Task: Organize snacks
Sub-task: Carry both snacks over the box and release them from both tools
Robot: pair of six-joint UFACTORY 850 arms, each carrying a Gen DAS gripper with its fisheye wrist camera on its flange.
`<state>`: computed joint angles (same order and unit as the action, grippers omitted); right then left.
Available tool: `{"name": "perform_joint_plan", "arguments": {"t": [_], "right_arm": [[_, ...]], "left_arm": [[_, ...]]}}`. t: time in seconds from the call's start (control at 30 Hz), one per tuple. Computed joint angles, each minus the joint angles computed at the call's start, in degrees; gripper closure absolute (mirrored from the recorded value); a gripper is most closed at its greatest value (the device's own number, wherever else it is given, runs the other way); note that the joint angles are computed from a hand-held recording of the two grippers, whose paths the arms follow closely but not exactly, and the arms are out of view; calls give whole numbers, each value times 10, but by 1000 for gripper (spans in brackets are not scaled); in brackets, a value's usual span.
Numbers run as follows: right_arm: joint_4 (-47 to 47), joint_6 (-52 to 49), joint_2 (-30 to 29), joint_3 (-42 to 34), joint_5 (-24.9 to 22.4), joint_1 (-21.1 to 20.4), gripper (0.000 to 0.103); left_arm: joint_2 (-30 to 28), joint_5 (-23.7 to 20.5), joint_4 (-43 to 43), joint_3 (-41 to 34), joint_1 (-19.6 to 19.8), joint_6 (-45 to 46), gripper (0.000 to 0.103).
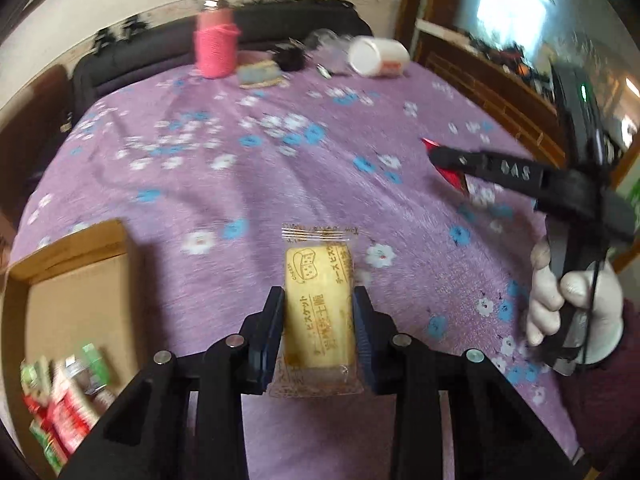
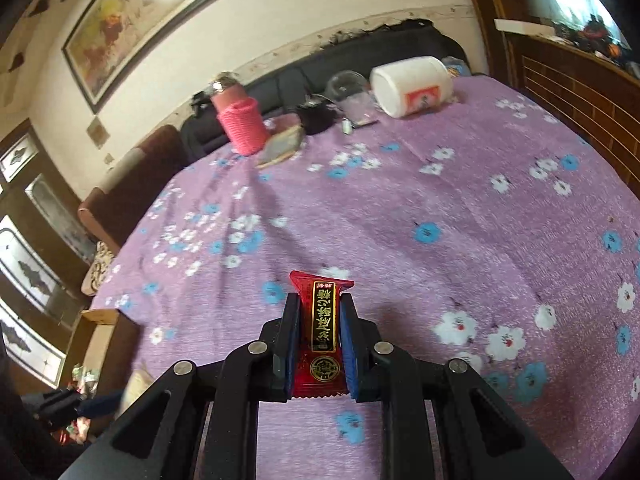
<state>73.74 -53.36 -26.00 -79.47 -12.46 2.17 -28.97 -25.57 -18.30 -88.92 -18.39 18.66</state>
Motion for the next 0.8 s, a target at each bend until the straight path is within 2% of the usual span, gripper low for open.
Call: {"name": "perform_joint_plan", "arguments": {"t": [0.13,0.27,0.57,0.8], "right_arm": [[14,-22,12,0,-31,16,84],[-23,-1,12,-14,-69,48,83],[-142,105,-63,-137,-156,130,83],[-278,231,-140,-247,-182,175,83]], "left_arm": [[33,12,-1,25,38,-23,70],[43,17,3,30,82,-51,70],[-1,-21,-89,-6,161,-39,70],[-37,-36,-123,-29,187,-45,70]]}}
